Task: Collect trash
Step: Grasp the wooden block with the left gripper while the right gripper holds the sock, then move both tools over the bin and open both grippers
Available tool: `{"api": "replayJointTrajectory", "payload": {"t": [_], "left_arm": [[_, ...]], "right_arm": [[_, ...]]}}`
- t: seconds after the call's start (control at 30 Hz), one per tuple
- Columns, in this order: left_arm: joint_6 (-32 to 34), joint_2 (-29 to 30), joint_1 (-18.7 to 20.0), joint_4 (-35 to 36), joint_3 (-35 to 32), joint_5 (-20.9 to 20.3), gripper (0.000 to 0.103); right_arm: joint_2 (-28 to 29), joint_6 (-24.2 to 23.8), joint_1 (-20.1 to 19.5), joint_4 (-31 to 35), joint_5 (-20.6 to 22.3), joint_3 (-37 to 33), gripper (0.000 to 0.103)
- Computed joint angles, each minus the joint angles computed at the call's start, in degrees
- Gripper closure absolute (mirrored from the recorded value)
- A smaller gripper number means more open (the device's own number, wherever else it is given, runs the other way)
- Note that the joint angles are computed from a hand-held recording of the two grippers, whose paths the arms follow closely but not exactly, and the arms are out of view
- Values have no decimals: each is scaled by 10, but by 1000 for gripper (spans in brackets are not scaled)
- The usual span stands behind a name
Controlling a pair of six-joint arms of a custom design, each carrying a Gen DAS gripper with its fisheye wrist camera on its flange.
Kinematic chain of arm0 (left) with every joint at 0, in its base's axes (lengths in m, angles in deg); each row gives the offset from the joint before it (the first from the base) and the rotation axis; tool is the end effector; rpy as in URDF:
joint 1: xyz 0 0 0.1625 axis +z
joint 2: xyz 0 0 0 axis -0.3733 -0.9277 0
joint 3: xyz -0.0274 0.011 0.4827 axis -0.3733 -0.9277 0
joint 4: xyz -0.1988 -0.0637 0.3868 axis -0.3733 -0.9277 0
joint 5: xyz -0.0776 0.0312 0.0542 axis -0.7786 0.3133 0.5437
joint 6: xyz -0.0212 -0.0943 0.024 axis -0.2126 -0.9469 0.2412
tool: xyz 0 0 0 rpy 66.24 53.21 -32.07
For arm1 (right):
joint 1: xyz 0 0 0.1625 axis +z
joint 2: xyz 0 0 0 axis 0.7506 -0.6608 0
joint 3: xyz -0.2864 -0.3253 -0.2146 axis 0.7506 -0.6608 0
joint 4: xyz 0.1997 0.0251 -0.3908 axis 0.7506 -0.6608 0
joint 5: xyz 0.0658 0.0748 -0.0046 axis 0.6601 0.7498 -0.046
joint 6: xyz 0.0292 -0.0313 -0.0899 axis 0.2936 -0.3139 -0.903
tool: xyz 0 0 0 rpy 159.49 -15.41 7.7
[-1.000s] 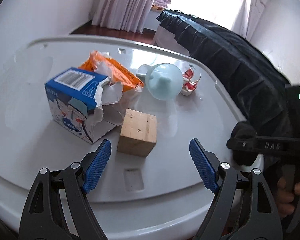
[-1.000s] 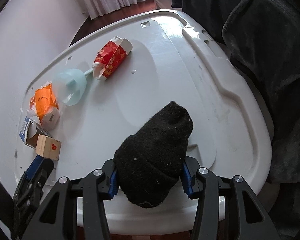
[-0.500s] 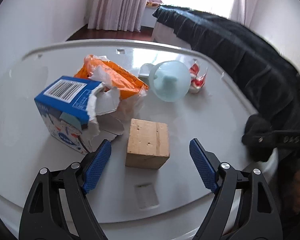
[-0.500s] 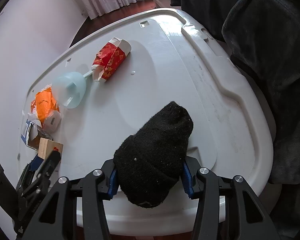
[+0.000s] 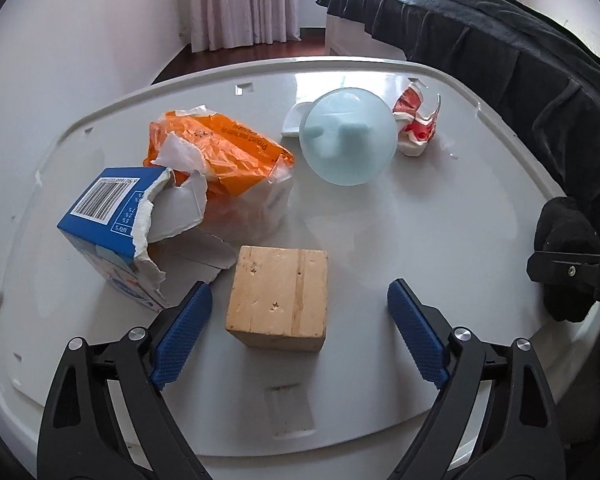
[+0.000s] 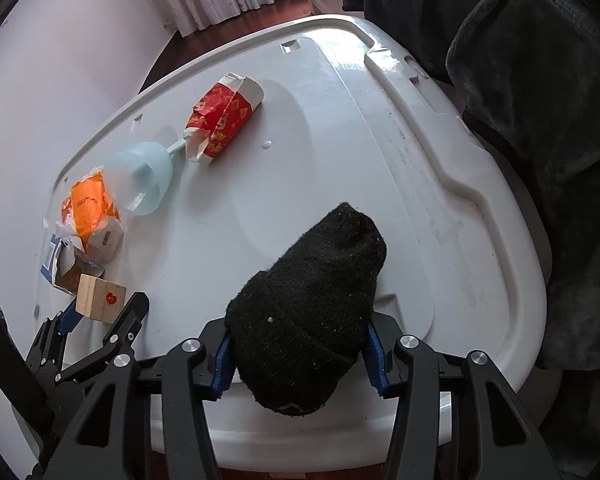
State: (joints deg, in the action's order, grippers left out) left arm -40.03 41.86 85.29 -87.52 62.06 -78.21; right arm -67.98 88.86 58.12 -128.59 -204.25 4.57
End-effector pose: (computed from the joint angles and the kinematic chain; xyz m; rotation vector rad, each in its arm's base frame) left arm -0.1975 -0.7974 0.1978 1.1241 2.3656 -0.3697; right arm 0.2731 -0.7075 0.1368 -0.6837 -2.2918 0.8165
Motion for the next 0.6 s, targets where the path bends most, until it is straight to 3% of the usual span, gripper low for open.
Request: {"api": "replayJointTrajectory", "payload": {"t": [0.1, 0.13, 0.17, 0.2, 0.4, 0.6], "left_arm": [[0, 0, 1, -23, 3, 0, 31], [0, 0, 2, -29, 4, -1, 43], [2, -1, 3, -34, 6, -2, 64], [4, 0, 3, -36, 4, -3, 68], [16, 4, -3, -75, 13, 26, 68], [2, 4, -4, -61, 7, 32, 69]], "right_arm": [[0, 1, 0, 2, 0, 0, 53], [0, 1, 0, 3, 0, -1, 53], [-1, 2, 1, 3, 0, 0, 53], [-1, 3, 1, 4, 0, 0, 53], [-2, 4, 1, 4, 1, 2, 53], [-1, 9, 3, 3, -7, 2, 53]]}}
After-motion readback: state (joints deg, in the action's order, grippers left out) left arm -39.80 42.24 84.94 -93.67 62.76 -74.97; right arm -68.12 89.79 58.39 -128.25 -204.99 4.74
